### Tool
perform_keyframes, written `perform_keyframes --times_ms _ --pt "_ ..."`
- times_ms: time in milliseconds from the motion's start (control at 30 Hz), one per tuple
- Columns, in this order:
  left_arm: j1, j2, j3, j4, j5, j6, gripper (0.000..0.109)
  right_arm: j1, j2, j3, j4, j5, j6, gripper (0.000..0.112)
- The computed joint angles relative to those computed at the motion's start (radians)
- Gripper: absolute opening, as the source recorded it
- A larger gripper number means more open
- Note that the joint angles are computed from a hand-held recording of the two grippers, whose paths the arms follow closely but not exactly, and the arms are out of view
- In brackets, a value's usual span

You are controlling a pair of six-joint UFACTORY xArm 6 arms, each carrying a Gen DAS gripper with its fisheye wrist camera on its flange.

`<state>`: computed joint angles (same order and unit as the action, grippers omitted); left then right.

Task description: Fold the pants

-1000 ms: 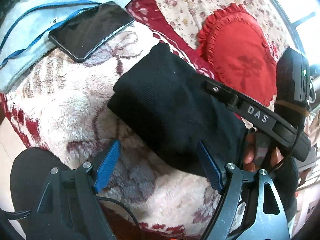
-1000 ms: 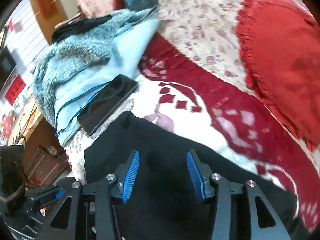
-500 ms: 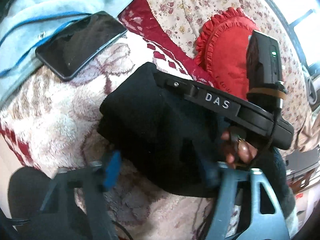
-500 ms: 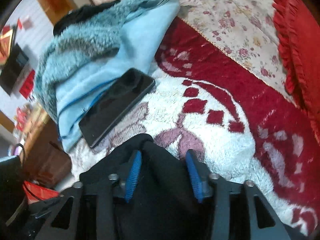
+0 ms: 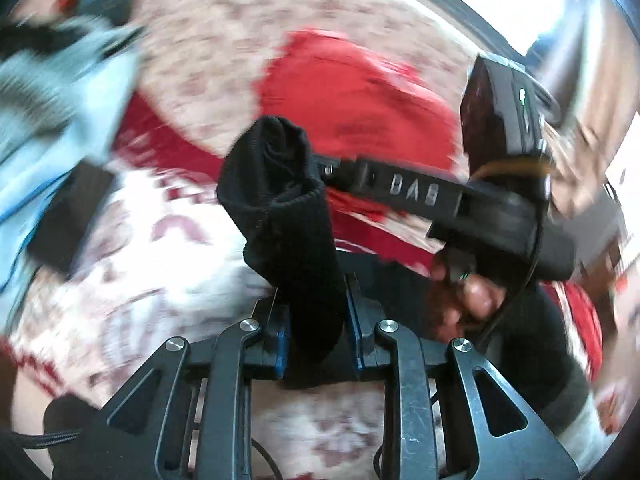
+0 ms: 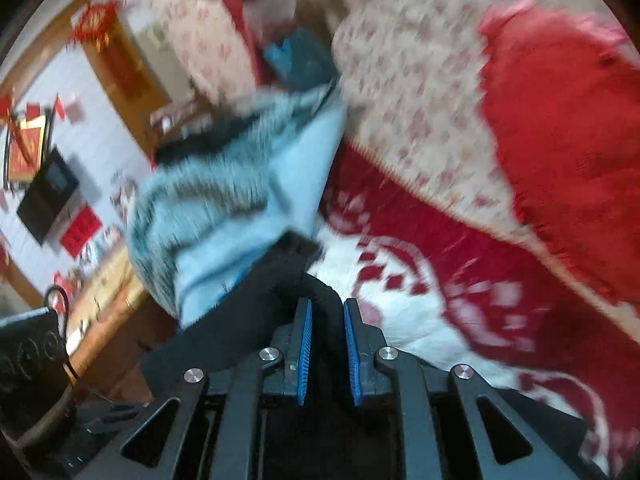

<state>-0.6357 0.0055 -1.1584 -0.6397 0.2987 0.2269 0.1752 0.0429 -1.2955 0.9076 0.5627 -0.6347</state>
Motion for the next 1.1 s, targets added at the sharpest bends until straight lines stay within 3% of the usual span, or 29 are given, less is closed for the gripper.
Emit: perform_keyframes --times_ms 100,233,300,333,400,467,600,667,833,900,967,1000,1033,1100 --pt "-0.056 0.076 -0.073 -0.018 0.055 0.066 0.022 -0.051 -0.137 0.138 -0.049 -0.071 0.071 0.015" --pt "-0.110 0.215 -0.198 -0.023 0.195 0.129 0.022 -0.158 -0.306 0.360 -0.253 -0.150 0.310 0.016" --pt "-0.127 0.244 -0.235 -0.029 0.284 0.180 0.022 -0.233 -0.370 0.456 -0.188 -0.125 0.332 0.024" --pt "-0.132 0.238 -0.233 -0.038 0.301 0.199 0.022 -0.261 -0.394 0.490 -0.146 -0.108 0.329 0.033" --pt "-0.137 0.208 -0.214 -0.048 0.297 0.240 0.027 -0.307 -0.431 0.540 -0.036 -0.077 0.274 0.037" --pt "-0.133 0.163 -0.183 -0.042 0.276 0.256 0.040 -0.328 -0.473 0.585 0.098 -0.066 0.187 0.041" --pt "-0.079 0.111 -0.155 -0.017 0.253 0.215 0.048 -0.309 -0.488 0.589 0.266 -0.037 0.046 0.049" --pt "-0.060 0.115 -0.152 0.052 0.214 0.153 0.055 -0.275 -0.441 0.546 0.249 -0.032 0.030 0.052" --pt "-0.012 0.198 -0.197 0.192 0.204 -0.015 0.055 -0.209 -0.334 0.493 0.159 -0.074 0.103 0.061" --pt "-0.006 0.219 -0.192 0.218 0.209 -0.056 0.055 -0.187 -0.280 0.469 0.051 -0.080 0.190 0.061" --pt "-0.005 0.226 -0.185 0.244 0.215 -0.091 0.055 -0.164 -0.259 0.473 0.027 -0.124 0.217 0.058" --pt "-0.009 0.227 -0.178 0.261 0.210 -0.109 0.055 -0.157 -0.262 0.478 0.070 -0.144 0.185 0.052" --pt "-0.007 0.227 -0.178 0.256 0.211 -0.106 0.055 -0.157 -0.271 0.475 0.111 -0.123 0.150 0.029" --pt "-0.007 0.218 -0.180 0.241 0.218 -0.099 0.055 -0.132 -0.291 0.483 0.067 -0.167 0.138 0.021"
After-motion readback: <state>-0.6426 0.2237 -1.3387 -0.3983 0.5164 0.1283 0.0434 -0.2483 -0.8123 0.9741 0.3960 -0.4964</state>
